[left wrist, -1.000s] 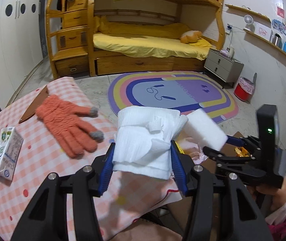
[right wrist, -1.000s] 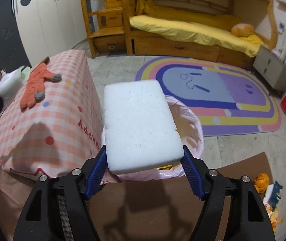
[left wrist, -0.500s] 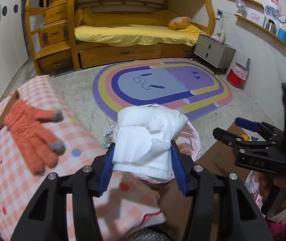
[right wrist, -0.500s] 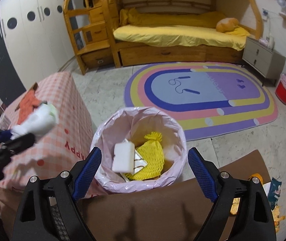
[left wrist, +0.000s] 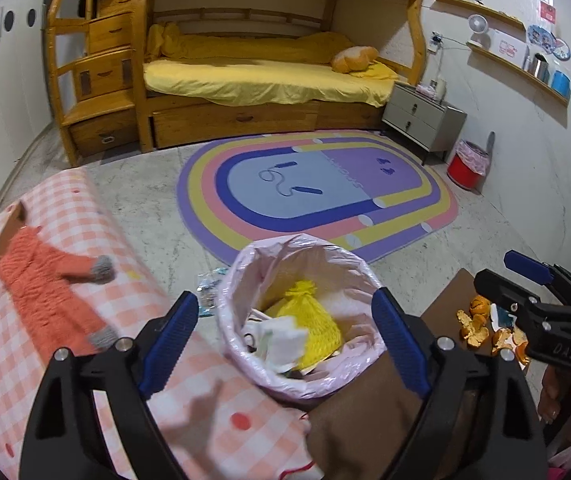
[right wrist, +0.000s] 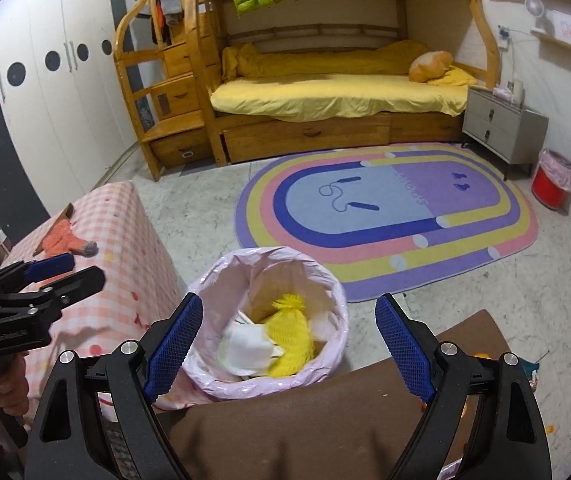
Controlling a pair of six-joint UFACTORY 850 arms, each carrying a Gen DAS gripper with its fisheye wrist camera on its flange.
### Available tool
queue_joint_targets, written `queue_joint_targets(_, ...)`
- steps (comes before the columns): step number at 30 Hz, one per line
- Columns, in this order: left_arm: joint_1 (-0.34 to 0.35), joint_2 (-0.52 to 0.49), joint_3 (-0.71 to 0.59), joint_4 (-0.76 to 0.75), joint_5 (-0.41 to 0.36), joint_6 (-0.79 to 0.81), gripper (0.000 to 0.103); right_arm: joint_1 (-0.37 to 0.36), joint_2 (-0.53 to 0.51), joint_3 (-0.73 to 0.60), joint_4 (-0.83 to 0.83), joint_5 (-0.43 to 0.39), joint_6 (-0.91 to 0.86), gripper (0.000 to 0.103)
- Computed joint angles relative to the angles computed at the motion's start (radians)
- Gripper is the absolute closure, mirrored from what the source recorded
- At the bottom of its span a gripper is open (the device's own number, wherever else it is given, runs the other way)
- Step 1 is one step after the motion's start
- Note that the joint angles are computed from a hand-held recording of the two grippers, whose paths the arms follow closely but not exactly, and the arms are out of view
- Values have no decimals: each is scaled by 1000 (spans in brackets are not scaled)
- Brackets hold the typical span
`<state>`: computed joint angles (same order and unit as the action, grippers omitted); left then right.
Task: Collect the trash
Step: 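Move both tools back toward the white milk carton and orange glove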
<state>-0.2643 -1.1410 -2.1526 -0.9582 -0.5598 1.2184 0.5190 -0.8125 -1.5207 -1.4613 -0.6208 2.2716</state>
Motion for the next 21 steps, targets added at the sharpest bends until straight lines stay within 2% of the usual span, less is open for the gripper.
queue_joint_targets(6,52,120,195,-124,106,114,15,25,-21,-53,-8,35,-38,16)
queue_joint_targets(10,97,164,262,-160,125,122,15,43,-51,-113,-3,77,-95,16)
queue_joint_targets(12,121,186,292,-179,143,122,15,48,-74,-156,19,114,-153,19)
queue_joint_targets(18,182,226,352,-245,211,159,15,78,-174,-347,196,183,-449,43)
queue_joint_targets(20,199,240,377,-302,237,209,15,84,-199,-392,238,204,-519,59)
queue_joint_targets(21,208,246,387,-323,250,226,15,85,-215,-426,275,222,-572,61)
